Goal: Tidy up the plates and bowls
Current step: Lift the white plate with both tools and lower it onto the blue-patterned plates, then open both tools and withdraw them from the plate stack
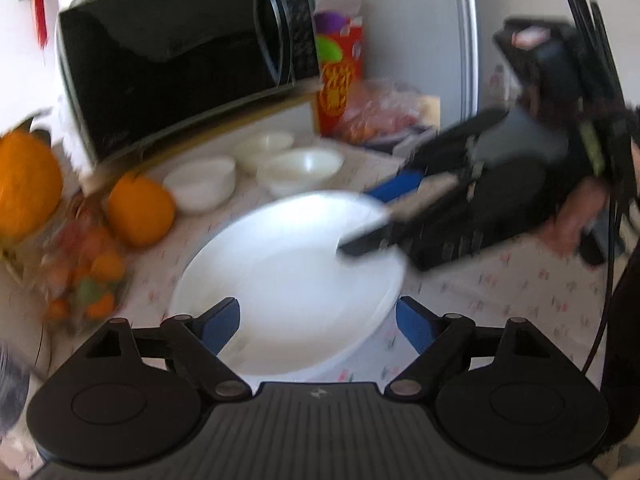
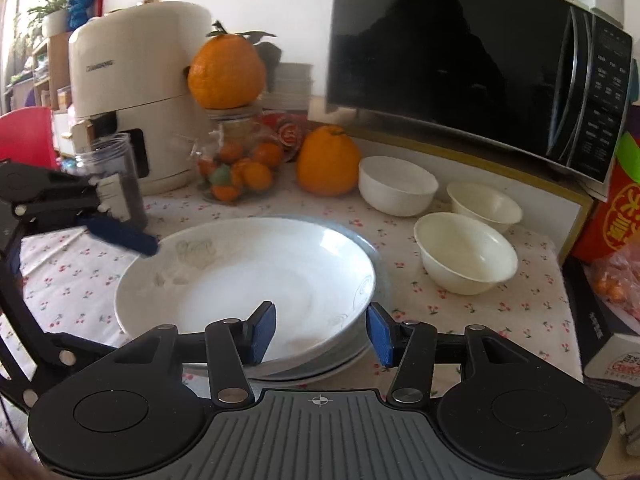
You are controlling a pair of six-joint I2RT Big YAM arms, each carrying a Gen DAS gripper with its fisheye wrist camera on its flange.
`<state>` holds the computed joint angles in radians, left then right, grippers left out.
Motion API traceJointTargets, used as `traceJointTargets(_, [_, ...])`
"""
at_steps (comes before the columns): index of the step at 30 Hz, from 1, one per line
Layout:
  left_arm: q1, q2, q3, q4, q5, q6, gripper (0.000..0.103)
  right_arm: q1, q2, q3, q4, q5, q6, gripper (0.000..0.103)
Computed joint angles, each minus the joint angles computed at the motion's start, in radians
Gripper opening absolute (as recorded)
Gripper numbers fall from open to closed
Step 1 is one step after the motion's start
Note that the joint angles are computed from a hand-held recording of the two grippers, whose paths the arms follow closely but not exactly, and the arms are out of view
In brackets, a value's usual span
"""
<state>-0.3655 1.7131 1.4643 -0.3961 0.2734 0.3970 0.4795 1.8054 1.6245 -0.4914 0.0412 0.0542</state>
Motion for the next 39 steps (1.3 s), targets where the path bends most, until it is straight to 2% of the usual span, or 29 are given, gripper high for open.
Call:
traceJointTargets(3, [-0.004, 0.033, 0.043, -0.032, -0.023, -0.045, 0.083, -0.005, 0.017, 0.023, -0.036, -0.025, 0.039, 0.035])
traceJointTargets(4, [-0.003, 0.041, 0.052, -0.036, -0.023, -0.044, 0.084, -0.003, 0.022, 0.03, -0.043, -0.011, 0.046, 0.035])
traceJointTargets(9, [-0.006, 0.043, 0.05, -0.039, -0.042, -0.026, 0.089, 0.014, 0.045, 0.059, -0.092, 0.091, 0.025, 0.039])
traceJointTargets(14, [-0.008, 0.036, 0.042, -0.038, -0.064, -0.01, 0.091, 0.002, 0.056, 0.079, -0.113, 0.066, 0.039, 0.037])
traceJointTargets(26, [-0.013, 0.044, 0.058, -0.063, -0.091, -0.008, 0.094, 0.0, 0.056, 0.098, -0.136, 0.049, 0.049, 0.04])
traceJointTargets(39, [-0.009, 0.036, 0.059, -0.073, -0.091, -0.037, 0.097, -0.011, 0.046, 0.12, -0.212, 0.023, 0.067, 0.058])
